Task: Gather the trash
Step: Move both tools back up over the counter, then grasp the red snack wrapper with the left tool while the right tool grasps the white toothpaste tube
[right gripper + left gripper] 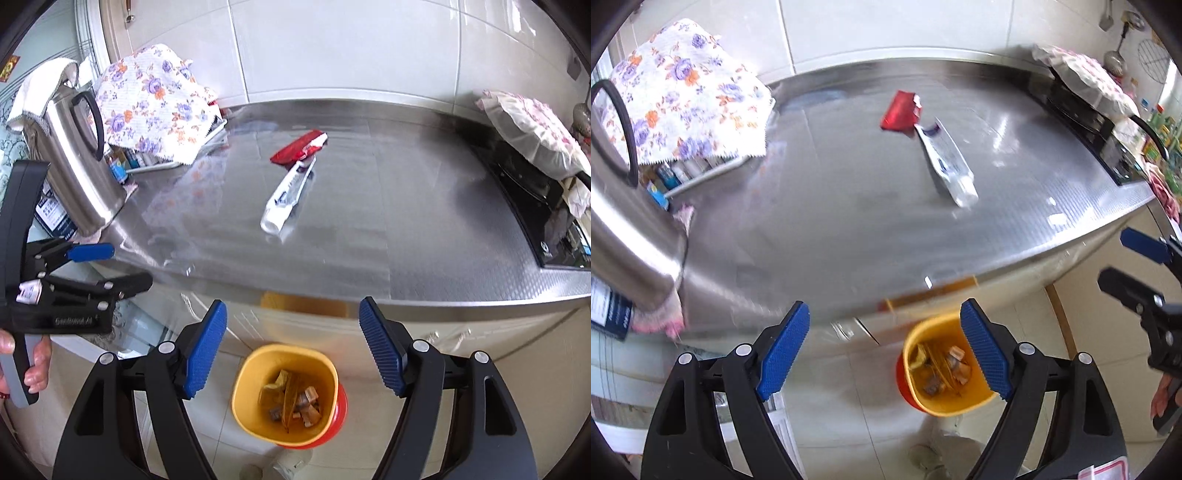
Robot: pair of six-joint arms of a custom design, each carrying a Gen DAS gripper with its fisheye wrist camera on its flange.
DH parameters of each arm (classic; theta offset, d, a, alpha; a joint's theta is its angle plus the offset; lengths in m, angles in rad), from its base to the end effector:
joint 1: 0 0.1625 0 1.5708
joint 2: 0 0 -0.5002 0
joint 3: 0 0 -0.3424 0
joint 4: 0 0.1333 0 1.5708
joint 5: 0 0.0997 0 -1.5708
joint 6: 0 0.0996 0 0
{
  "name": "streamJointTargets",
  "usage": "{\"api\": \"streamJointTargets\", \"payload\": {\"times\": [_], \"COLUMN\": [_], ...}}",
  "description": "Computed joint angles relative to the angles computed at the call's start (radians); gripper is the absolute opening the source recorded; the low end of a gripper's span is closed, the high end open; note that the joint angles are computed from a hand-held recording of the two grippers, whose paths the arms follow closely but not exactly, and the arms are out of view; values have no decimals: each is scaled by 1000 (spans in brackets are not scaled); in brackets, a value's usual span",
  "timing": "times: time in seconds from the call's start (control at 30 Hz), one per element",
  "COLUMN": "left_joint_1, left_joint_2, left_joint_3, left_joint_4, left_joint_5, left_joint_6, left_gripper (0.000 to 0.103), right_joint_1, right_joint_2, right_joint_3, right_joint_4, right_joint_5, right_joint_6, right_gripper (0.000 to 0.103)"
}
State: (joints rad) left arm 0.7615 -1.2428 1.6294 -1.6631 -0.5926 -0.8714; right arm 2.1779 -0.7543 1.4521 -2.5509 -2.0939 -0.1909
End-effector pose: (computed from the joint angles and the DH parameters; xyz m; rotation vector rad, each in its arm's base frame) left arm -0.2546 -0.5410 0.4248 0.1053 2.2067 -0.6553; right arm 0.4946 -0.5656 0.2299 0.9337 -2.4733 0.5134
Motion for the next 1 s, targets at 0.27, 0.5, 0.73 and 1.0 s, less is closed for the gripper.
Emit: {"api": "streamJointTargets", "payload": {"times": [0.27, 0.5, 0.73, 1.0], "left_joint_1": [73, 136, 208, 277], "left_joint_2": [55, 121, 204, 299], "left_joint_3": [-143, -255, -376, -526], "left_joint_4": [27, -16, -101, -129], "left_joint_5": [35, 30, -3, -68], "left_joint_6": [68, 203, 438, 644], "left_gripper": [84, 84, 84, 84], "right_joint_1": [-3, -10, -21, -26], "right_joint_2": [92, 165, 260, 354], "right_joint_3": [-100, -183, -306, -406], "right_joint_4": [52, 67, 80, 106], "right_joint_5": [-1, -14, -75, -147], "right_joint_6": [-29, -18, 53, 124], "right_gripper": [75, 75, 75, 75]}}
